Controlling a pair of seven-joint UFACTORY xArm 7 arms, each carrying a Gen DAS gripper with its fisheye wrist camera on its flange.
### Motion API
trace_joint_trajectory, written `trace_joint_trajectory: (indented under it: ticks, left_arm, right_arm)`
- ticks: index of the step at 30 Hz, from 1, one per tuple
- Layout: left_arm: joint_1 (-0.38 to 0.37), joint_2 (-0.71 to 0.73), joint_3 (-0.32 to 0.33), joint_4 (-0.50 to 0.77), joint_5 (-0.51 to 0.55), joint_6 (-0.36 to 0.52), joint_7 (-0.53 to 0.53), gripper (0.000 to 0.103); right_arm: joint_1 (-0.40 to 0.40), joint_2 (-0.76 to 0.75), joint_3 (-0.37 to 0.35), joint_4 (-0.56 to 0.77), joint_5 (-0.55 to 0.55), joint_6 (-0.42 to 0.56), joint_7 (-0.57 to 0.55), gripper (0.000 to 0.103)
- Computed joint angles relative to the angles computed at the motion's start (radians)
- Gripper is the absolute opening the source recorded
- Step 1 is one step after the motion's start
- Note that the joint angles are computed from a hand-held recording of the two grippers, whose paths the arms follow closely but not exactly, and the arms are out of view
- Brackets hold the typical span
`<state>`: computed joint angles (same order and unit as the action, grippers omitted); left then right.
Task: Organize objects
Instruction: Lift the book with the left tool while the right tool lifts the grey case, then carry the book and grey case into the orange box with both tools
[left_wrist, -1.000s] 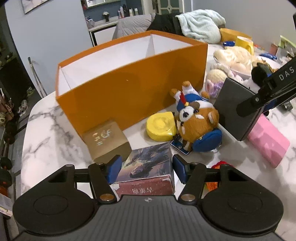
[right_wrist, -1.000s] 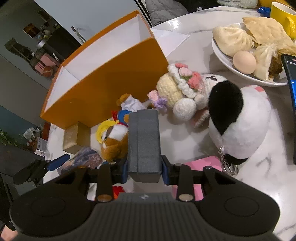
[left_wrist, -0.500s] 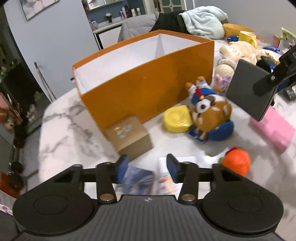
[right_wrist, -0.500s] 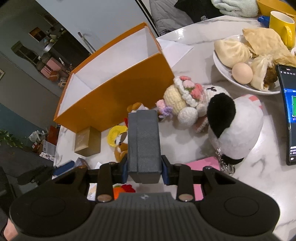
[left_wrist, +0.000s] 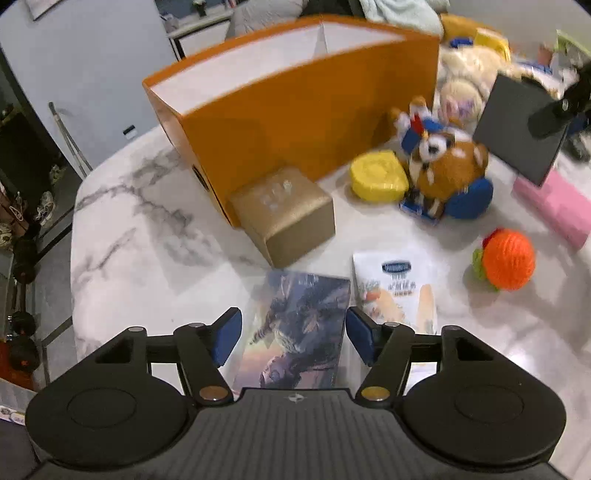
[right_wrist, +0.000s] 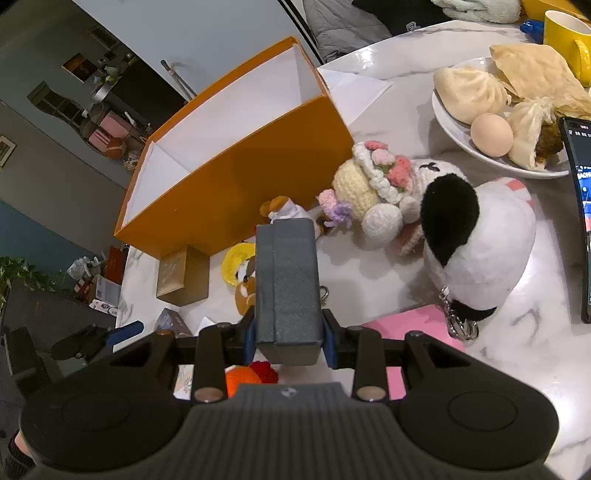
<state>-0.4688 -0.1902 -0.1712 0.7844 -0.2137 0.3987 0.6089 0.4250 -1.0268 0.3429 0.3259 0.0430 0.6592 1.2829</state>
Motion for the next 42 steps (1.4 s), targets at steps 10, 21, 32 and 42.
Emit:
trace_joint_trajectory:
  ticks: [10,21,32,42]
  left_arm:
    - [-0.001,0.029,0.013,0.028,-0.08,0.066,-0.026,0.071]
    - [0.011,0.004,-0.002,0.008,-0.035,0.059,-0.084,0.069]
    - [-0.012,-0.083,0.036,0.013,-0.143,0.096,-0.026,0.069]
    - [-0.029,-0.068,0.017,0.168,-0.182,0.122,-0.08,0.069]
  right_arm:
    - [0.008,0.006,-0.013,-0.011,0.008,-0.012,-0.011,0.035]
    - [0.007,0.0,-0.009,-0.006,0.007,-0.001,-0.012,0.035]
    - [0.005,-0.045,-0.009,0.01,0.003,0.019,-0.023,0.035]
    - [-0.071,0.02,-0.01,0.122,-0.05,-0.045,-0.102,0.035]
